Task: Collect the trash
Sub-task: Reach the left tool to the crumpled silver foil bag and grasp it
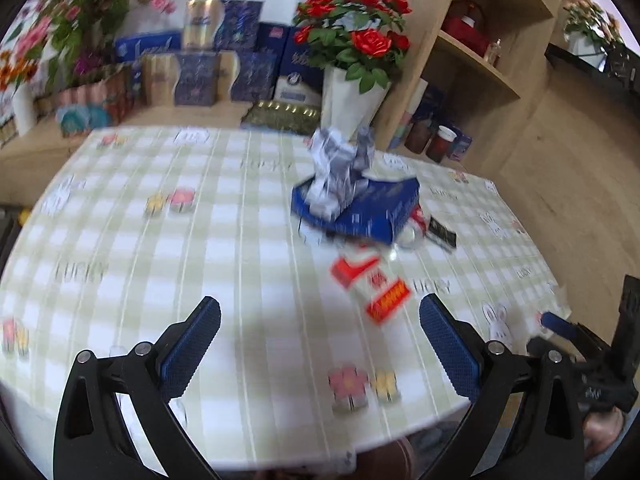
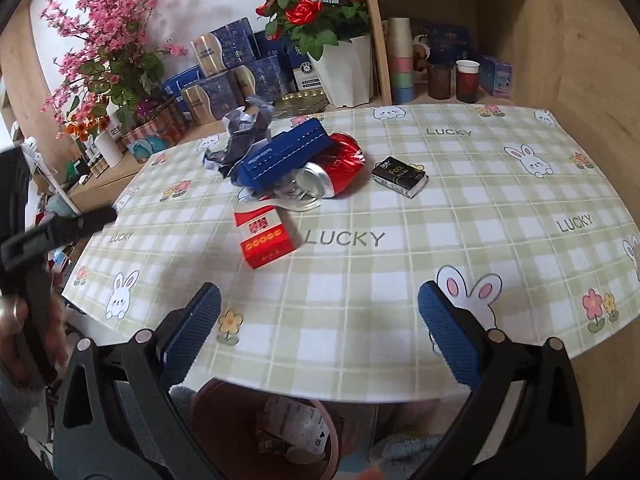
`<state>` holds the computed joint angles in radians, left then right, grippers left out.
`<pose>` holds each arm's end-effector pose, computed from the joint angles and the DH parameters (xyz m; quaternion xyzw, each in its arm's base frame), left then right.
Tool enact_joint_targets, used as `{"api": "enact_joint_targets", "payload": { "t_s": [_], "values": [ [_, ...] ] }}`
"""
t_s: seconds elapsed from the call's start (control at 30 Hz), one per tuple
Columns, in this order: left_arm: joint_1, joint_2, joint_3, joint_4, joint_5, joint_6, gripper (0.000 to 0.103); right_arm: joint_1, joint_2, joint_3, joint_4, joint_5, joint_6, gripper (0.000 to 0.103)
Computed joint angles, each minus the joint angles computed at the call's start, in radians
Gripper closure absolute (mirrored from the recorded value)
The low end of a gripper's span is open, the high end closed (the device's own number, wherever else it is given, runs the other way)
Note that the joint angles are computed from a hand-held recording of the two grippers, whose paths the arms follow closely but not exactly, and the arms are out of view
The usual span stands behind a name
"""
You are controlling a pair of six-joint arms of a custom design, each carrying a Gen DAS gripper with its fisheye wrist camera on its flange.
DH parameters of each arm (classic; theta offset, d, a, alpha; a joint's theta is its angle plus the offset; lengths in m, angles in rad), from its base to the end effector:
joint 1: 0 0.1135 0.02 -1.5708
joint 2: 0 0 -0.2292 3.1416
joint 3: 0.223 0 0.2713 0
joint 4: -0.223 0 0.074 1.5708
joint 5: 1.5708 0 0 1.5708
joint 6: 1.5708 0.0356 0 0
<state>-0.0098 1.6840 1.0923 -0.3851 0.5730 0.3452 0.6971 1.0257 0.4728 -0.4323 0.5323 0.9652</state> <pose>0.3569 -0.0228 0.1573 0.2434 0.8882 -0.2196 0.3219 0.1770 0.1246 0.1344 0.1987 0.9053 0.0360 0.3737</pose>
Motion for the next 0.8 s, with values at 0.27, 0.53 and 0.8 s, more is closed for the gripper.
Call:
{"api": "enact_joint_targets", "payload": {
  "t_s": [0.27,0.53,0.8],
  "values": [
    [-0.162,0.337,0.383,0.005,-0.104,-0.013,0.012,-0.2,0.135,-0.01,0.246,-0.096,-0.081,0.005],
    [-0.246,0.691,0.818,-0.162,-0.174,-0.045,0.014,-0.394,0.314,0.015,0.498,-0.238,-0.151,0.005],
    [-0.24,0.921,1.151,-0.363,-0.098,-0.117,0.064,-0.461,0.476,0.14,0.576,-0.348,-0.258,0.006]
  ]
}}
